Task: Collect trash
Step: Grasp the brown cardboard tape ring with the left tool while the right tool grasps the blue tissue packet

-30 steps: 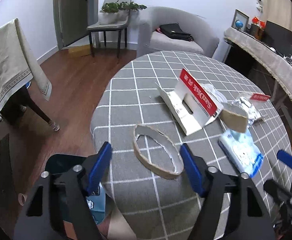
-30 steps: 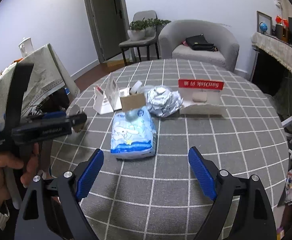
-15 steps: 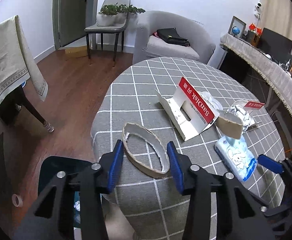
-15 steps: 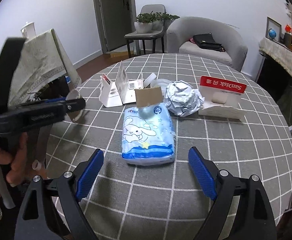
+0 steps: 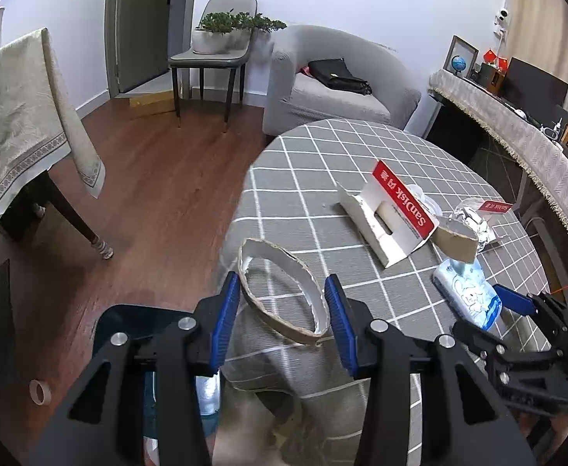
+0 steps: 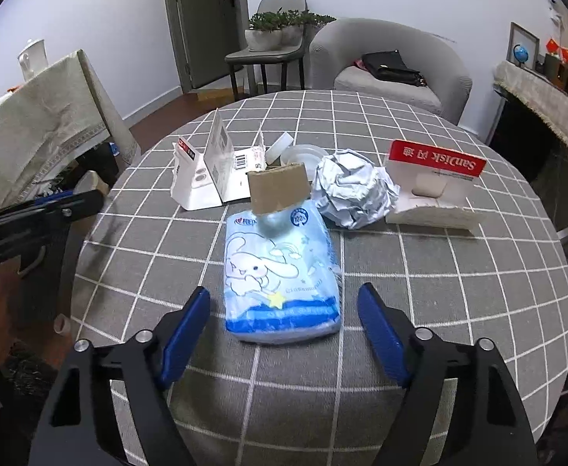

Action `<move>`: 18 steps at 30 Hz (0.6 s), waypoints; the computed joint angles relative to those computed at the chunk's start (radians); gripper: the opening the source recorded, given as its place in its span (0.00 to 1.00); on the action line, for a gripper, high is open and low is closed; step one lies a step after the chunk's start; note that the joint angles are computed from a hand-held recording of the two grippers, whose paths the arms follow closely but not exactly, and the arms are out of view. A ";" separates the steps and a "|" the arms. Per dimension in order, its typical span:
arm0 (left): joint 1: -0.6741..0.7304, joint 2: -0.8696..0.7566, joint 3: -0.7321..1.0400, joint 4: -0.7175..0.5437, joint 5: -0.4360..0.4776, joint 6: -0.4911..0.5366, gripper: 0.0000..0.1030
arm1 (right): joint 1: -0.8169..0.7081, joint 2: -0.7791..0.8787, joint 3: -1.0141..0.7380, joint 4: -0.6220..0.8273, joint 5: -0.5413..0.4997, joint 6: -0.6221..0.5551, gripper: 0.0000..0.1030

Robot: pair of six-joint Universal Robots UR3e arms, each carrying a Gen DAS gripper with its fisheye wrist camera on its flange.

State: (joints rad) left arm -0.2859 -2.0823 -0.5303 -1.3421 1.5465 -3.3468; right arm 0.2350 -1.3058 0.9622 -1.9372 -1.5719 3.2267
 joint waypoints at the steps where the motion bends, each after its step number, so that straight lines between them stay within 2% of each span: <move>1: 0.009 0.018 -0.024 0.007 -0.007 0.005 0.46 | 0.013 0.014 -0.018 0.006 -0.026 0.000 0.69; 2: 0.018 0.035 -0.047 0.015 -0.012 0.011 0.46 | 0.015 0.017 -0.020 0.004 -0.028 0.005 0.67; 4: 0.035 0.067 -0.089 0.028 -0.023 0.022 0.46 | 0.023 0.035 -0.050 0.015 -0.040 0.020 0.56; 6: 0.051 0.097 -0.131 0.042 -0.033 0.033 0.46 | 0.024 0.051 -0.081 0.033 -0.043 0.034 0.52; 8: 0.070 0.126 -0.169 0.053 -0.040 0.046 0.46 | 0.020 0.059 -0.103 0.051 -0.028 0.054 0.51; 15: 0.132 0.211 -0.267 0.070 -0.055 0.063 0.46 | -0.025 0.052 -0.107 0.055 0.165 0.141 0.48; 18: 0.154 0.235 -0.294 0.072 -0.058 0.075 0.46 | -0.017 0.063 -0.126 0.059 0.204 0.170 0.48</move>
